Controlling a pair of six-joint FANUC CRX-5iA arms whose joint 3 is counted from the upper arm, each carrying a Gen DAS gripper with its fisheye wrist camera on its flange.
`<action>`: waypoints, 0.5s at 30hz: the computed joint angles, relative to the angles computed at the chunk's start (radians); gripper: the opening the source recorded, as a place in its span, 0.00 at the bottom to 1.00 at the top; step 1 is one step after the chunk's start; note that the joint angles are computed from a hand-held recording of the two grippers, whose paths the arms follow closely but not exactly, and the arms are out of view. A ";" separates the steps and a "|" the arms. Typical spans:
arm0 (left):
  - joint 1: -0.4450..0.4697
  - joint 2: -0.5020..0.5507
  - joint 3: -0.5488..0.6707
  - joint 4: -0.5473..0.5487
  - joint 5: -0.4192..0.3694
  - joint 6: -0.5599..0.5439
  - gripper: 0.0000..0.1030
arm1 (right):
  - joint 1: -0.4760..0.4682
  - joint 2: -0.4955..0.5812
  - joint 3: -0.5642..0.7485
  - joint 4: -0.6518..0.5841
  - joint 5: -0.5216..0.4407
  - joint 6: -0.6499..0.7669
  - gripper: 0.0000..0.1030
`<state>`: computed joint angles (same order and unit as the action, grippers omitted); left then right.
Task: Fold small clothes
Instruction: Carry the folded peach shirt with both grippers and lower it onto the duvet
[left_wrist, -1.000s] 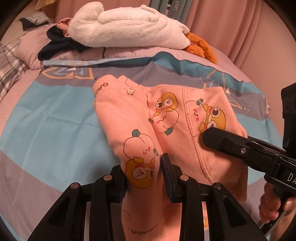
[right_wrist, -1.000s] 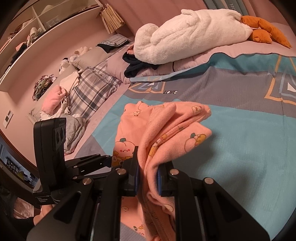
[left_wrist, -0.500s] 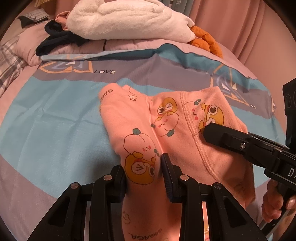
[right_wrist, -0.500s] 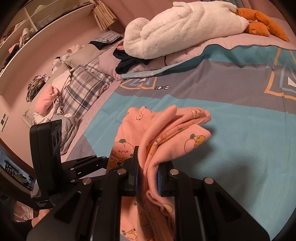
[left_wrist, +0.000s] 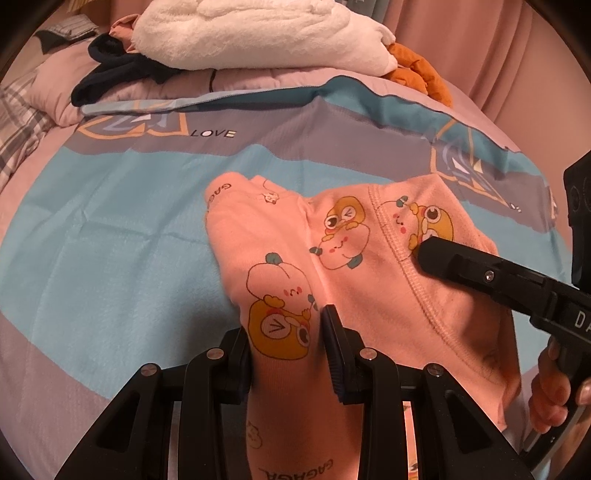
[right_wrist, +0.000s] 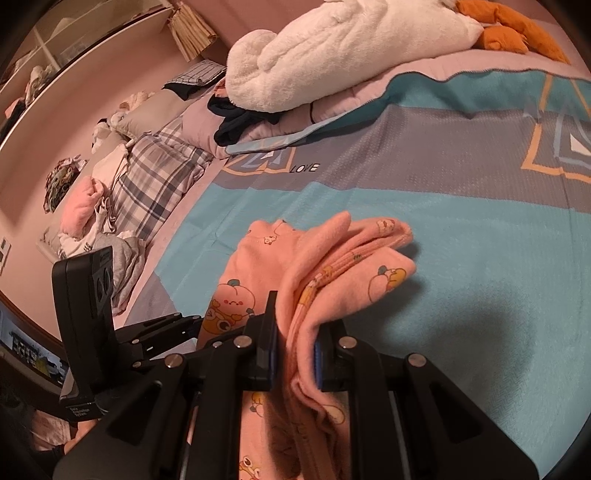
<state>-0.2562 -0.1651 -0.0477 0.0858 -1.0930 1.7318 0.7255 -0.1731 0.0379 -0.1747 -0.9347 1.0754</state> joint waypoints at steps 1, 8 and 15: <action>0.001 0.002 0.001 0.000 -0.001 -0.001 0.31 | -0.003 0.001 0.001 -0.002 -0.002 -0.002 0.15; 0.001 0.003 0.003 -0.005 -0.004 -0.003 0.31 | -0.014 0.008 0.005 0.003 -0.024 -0.014 0.15; 0.007 0.003 -0.003 0.002 0.000 -0.007 0.31 | -0.030 0.023 0.010 0.000 -0.046 -0.028 0.15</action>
<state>-0.2496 -0.1619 -0.0508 0.0879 -1.0932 1.7252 0.6950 -0.1501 0.0482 -0.1749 -0.9812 1.0477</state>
